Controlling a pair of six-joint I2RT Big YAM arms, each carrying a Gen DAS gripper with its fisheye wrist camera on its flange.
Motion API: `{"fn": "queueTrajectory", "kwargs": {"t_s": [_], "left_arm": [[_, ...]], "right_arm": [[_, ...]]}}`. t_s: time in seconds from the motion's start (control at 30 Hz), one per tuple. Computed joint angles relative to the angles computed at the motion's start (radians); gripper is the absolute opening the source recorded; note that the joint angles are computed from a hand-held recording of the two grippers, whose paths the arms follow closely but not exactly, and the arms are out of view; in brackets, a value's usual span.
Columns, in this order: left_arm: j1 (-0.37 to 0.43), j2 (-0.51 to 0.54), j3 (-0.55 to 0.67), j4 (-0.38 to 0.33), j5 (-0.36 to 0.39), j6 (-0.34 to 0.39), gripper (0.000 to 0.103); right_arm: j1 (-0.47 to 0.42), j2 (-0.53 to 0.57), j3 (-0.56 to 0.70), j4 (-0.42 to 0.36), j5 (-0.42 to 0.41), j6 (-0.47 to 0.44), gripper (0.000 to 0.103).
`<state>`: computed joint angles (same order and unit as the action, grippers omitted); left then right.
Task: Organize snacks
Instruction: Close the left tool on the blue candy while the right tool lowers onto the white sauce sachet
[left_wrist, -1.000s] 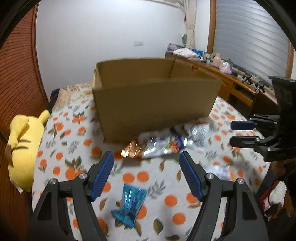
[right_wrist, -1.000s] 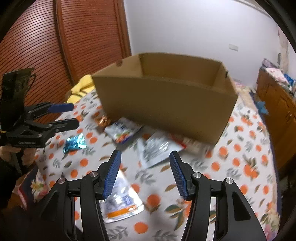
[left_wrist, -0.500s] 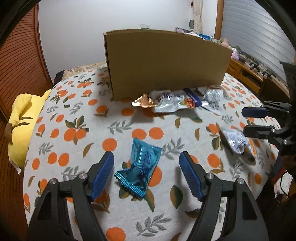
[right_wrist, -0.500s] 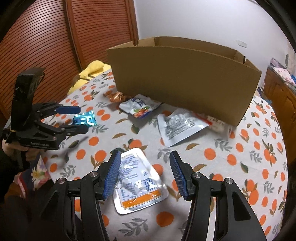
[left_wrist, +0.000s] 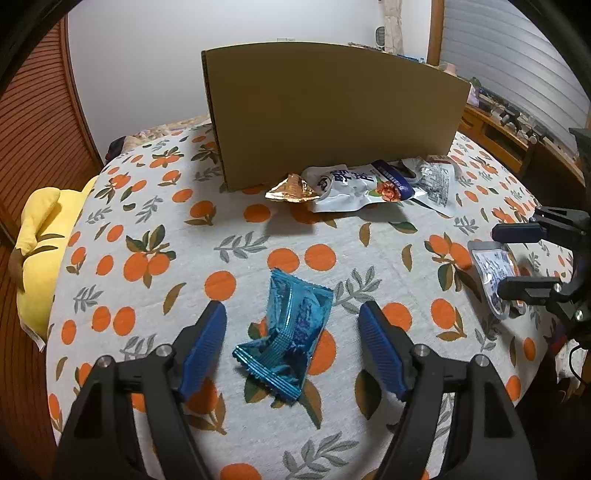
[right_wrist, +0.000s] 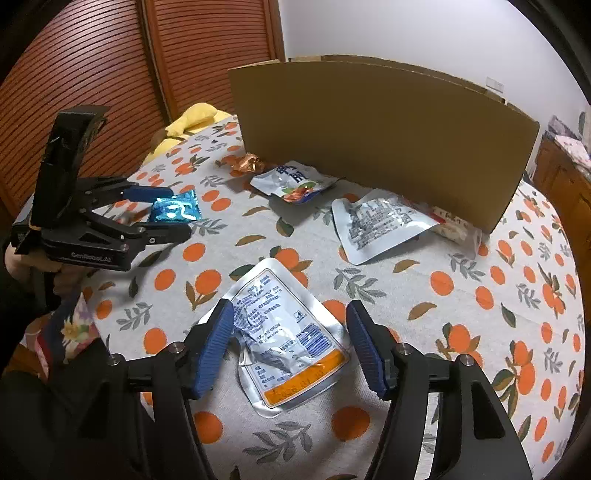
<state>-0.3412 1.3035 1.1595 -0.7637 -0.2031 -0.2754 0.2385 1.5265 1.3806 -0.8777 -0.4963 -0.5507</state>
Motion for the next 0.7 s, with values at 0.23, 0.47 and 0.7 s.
{"fn": "queueTrajectory", "kwargs": {"t_s": [0.23,0.47,0.7], "left_arm": [[0.0,-0.002,-0.002,0.001,0.007,0.007,0.081],[0.002,0.003,0.004,-0.016,0.007,0.001,0.086],[-0.001,0.004,0.006,-0.023,0.002,-0.002,0.088]], "right_arm": [[-0.005,-0.011,-0.004,-0.018,-0.023,-0.008,0.068],[0.003,-0.032,-0.024,-0.026,0.002,-0.066,0.07],[0.018,-0.017,-0.031,0.015,0.064,-0.068,0.071]]}}
